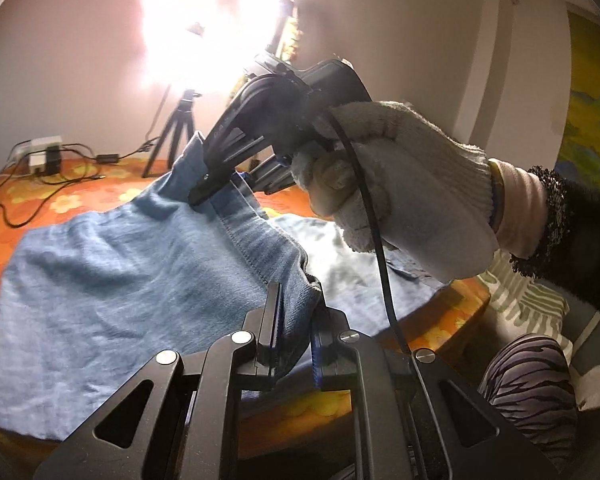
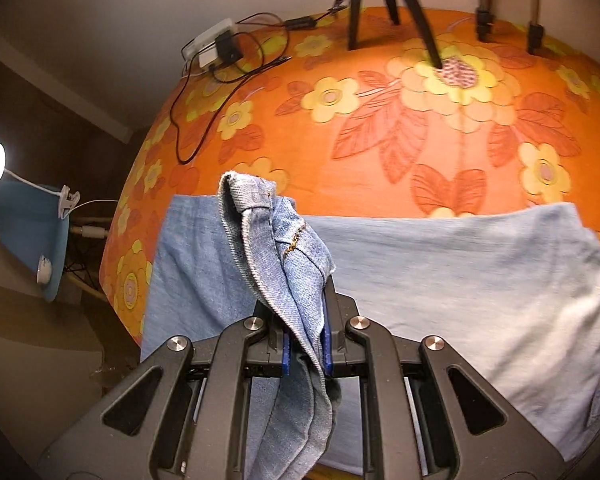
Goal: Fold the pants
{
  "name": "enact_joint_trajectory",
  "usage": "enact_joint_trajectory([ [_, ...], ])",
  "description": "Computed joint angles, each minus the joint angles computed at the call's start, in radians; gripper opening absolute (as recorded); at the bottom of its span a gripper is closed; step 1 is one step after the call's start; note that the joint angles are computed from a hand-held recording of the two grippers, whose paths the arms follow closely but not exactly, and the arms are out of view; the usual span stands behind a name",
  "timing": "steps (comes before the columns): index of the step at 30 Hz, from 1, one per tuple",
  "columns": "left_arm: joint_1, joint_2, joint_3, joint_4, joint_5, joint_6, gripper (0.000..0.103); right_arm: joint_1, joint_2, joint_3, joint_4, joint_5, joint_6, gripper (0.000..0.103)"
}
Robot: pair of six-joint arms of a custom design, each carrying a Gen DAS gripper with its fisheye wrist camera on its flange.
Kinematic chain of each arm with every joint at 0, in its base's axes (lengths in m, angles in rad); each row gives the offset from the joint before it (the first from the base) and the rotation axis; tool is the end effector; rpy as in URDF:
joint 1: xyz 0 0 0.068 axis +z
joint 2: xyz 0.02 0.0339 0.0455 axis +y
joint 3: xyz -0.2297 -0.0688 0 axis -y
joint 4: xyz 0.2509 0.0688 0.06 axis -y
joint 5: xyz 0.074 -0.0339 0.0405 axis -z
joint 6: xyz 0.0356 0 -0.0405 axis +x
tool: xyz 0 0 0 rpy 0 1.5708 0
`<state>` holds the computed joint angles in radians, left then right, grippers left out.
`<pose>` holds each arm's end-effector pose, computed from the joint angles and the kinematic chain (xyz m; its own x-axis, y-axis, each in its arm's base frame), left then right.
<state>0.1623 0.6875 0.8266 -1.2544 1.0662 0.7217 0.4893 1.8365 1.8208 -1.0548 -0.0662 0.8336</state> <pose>0.1262 -0.0109 0.2716 -0.4658 0.2474 -0.8496 0.8121 0.5007 -0.2995 0.3384 0.1829 0.2951 -0.8886 0.3638 -0.2795 0.2393 0.8873 0.3942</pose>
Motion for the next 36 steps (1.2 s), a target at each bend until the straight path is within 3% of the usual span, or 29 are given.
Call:
enact_joint_trajectory([
  [10,-0.316,-0.154,-0.052,0.215,-0.155,-0.350,0.010,-0.071,-0.235,-0.240,0.021,-0.004,-0.030,0.012],
  [21,-0.892,-0.195,-0.114,0.504,-0.526,-0.723,0.010,-0.214,-0.505,-0.441,-0.054,-0.022,-0.107,0.012],
  [26,-1.066,-0.153,-0.117,0.591,-0.639,-0.794,0.010,-0.301,-0.604,-0.509,-0.096,-0.040,-0.161,0.009],
  [36,-1.229,-0.036,-0.108,0.708,-0.717,-0.841,0.010,-0.441,-0.745,-0.598,-0.154,-0.049,-0.270,0.008],
])
